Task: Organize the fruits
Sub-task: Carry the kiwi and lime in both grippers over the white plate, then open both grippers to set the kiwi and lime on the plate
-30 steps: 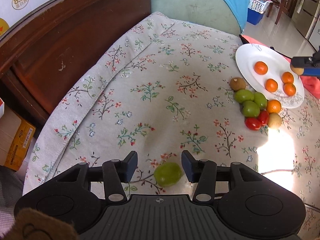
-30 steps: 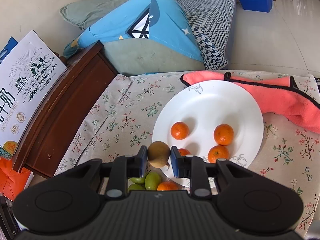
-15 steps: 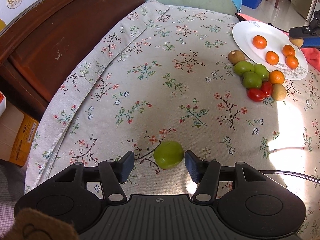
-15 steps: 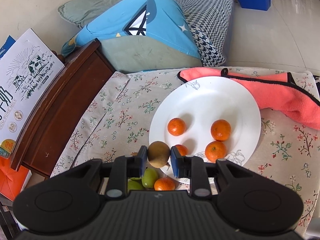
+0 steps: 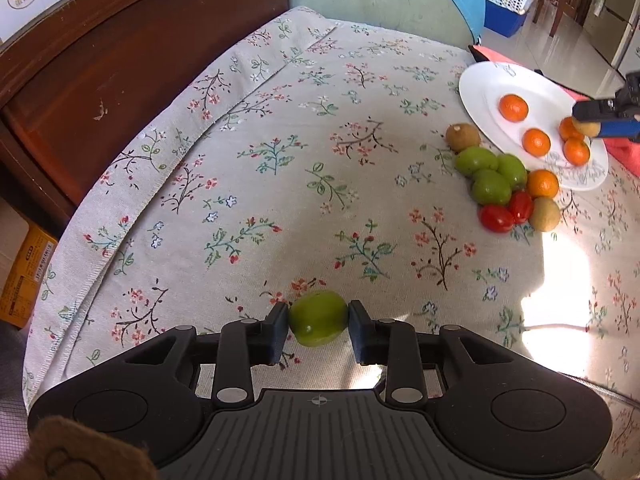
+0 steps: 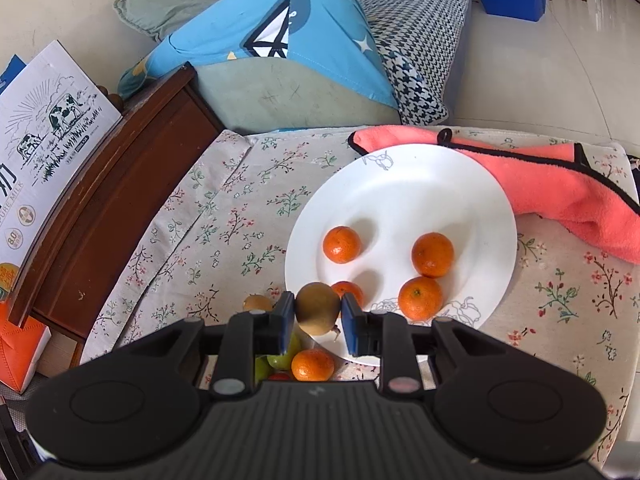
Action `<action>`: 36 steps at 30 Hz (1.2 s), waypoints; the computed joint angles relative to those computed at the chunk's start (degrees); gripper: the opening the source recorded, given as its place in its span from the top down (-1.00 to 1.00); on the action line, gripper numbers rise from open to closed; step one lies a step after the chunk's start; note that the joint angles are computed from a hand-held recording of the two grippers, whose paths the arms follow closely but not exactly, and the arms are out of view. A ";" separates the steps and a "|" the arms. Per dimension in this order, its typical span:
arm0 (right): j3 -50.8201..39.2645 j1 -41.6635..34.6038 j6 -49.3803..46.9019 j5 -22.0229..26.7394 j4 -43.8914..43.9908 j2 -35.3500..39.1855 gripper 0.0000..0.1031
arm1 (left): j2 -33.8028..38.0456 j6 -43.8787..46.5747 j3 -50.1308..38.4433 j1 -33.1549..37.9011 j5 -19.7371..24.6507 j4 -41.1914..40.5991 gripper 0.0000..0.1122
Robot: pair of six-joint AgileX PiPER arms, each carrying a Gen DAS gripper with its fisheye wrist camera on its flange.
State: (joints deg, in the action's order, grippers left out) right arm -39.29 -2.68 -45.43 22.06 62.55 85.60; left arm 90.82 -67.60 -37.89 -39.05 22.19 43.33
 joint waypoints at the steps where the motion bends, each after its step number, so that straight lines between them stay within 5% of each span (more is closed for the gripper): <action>1: -0.20 -0.31 -0.14 0.20 -0.01 0.40 0.51 | 0.00 -1.46 -0.46 0.28 -0.32 0.81 0.47; 16: -4.36 -5.54 -5.48 3.02 4.76 6.20 0.51 | 10.89 7.58 -21.07 -0.68 -7.02 -12.15 0.47; 36: -8.41 -7.41 -5.06 1.36 7.03 11.72 0.51 | 26.75 16.28 -39.33 -1.82 -4.86 -20.75 0.47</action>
